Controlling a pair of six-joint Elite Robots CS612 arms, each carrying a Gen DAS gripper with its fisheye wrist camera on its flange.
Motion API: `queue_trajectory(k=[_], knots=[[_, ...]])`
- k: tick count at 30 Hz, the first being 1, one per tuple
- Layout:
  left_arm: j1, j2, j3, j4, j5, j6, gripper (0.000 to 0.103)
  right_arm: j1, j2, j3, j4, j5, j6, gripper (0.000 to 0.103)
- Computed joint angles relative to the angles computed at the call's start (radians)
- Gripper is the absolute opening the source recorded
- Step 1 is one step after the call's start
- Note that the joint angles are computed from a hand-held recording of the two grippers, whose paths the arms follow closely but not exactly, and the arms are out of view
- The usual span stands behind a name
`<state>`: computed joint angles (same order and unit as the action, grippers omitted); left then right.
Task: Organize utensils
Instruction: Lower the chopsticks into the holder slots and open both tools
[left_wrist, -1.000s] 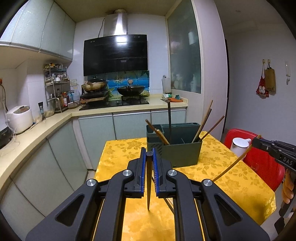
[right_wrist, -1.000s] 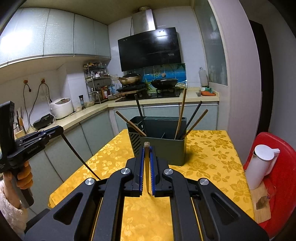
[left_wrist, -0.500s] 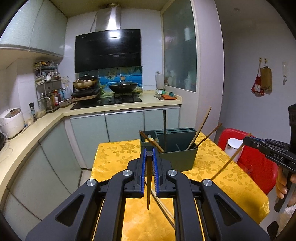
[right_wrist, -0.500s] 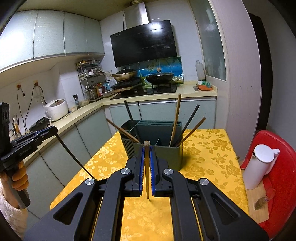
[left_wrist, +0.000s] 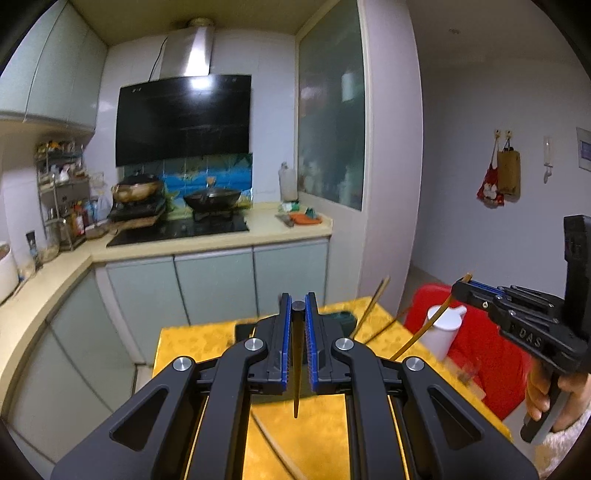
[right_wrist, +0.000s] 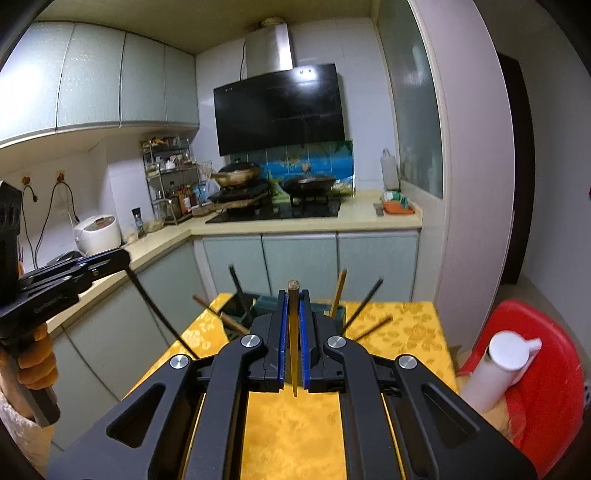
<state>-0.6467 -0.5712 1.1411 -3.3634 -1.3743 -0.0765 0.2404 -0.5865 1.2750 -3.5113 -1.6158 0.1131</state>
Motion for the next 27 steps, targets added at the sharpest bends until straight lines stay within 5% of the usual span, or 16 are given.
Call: queue_trajectory(k=[13, 27], knots=[[-0.004, 0.161, -0.339, 0.125, 0.023, 0.005, 0.007, -0.017, 0.068, -0.178, 0.080, -0.008, 0.001, 0.007], [0.013, 0.277, -0.539, 0.349, 0.031, -0.032, 0.007, -0.020, 0.131, -0.310, 0.272, -0.006, 0.017, 0.007]])
